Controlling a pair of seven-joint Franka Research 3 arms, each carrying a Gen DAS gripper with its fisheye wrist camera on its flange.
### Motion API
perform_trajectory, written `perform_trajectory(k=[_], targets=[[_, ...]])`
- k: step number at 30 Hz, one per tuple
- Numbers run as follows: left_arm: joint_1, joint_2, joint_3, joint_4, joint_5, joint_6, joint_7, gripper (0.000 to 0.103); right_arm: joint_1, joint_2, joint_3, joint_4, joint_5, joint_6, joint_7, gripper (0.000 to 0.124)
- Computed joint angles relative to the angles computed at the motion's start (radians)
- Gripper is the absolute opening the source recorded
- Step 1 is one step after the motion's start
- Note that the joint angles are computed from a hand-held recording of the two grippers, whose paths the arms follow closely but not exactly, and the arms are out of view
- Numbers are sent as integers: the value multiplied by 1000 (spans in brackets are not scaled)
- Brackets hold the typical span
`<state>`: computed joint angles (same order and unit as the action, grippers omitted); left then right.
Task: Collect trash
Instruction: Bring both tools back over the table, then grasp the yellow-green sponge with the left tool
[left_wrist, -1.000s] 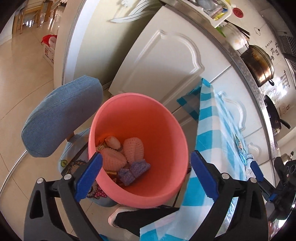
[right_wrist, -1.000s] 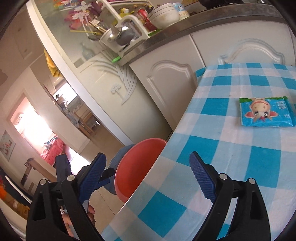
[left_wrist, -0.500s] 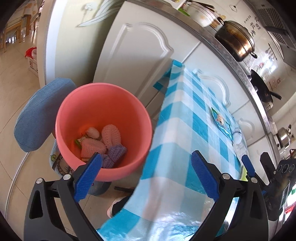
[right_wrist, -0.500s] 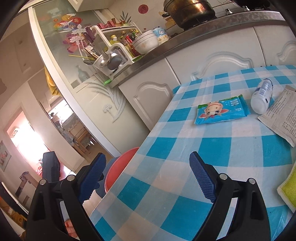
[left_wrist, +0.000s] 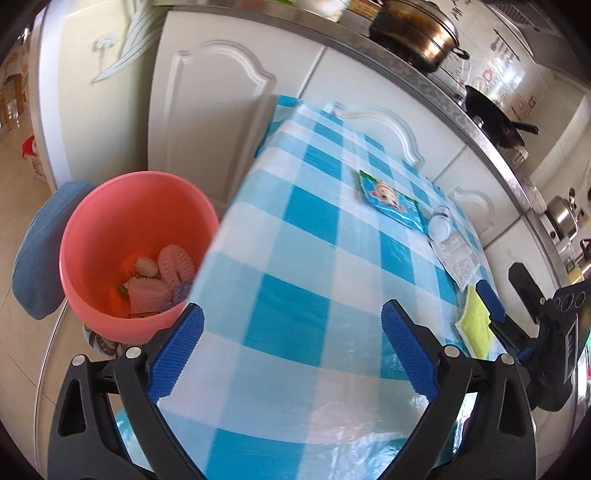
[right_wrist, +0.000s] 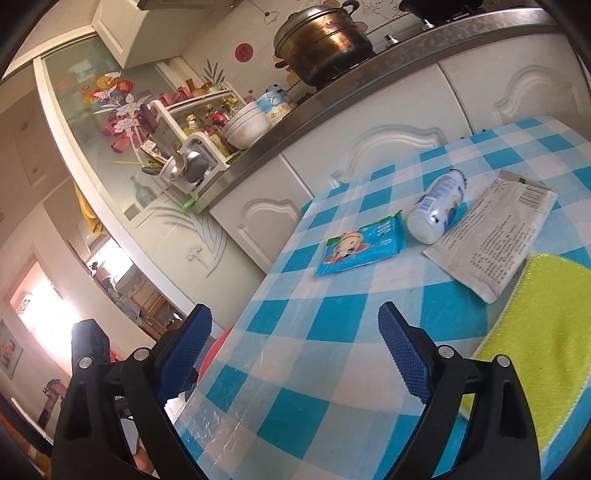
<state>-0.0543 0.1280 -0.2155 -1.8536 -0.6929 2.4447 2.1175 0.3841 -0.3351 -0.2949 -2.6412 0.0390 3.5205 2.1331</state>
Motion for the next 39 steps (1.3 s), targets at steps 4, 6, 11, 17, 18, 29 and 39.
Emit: perform_trajectory(k=[4,6,11,17,18,29,39], targets=[[-24,-20,-14,-21,21,4,9,97,-34,-57,-8,-47,28,10,-1,91],[-38,-28,-19,-28,25,2,20,97,-47,-87,-17,-74,42,29,-2,91],[-81,-51,-34,-47,19,-9,84,97,-103,-164,-20,-136,94,55,-18,91],[-137,-80,-42,-77,31,-15,138,97,-167,-247,-38,-197,147,61,-47,91],[-147,-82,-45,-79,36,-16,144,97,-161,-259,-58,-206,146,65,-49,91],[-237,-63,-82,-65,111,-31,220,97,-197,-321,-119,-262,182,75,-79,91],[-315,24,-133,10,282,-5,247,97,-140,-345,-233,-273,148,95,-68,91]])
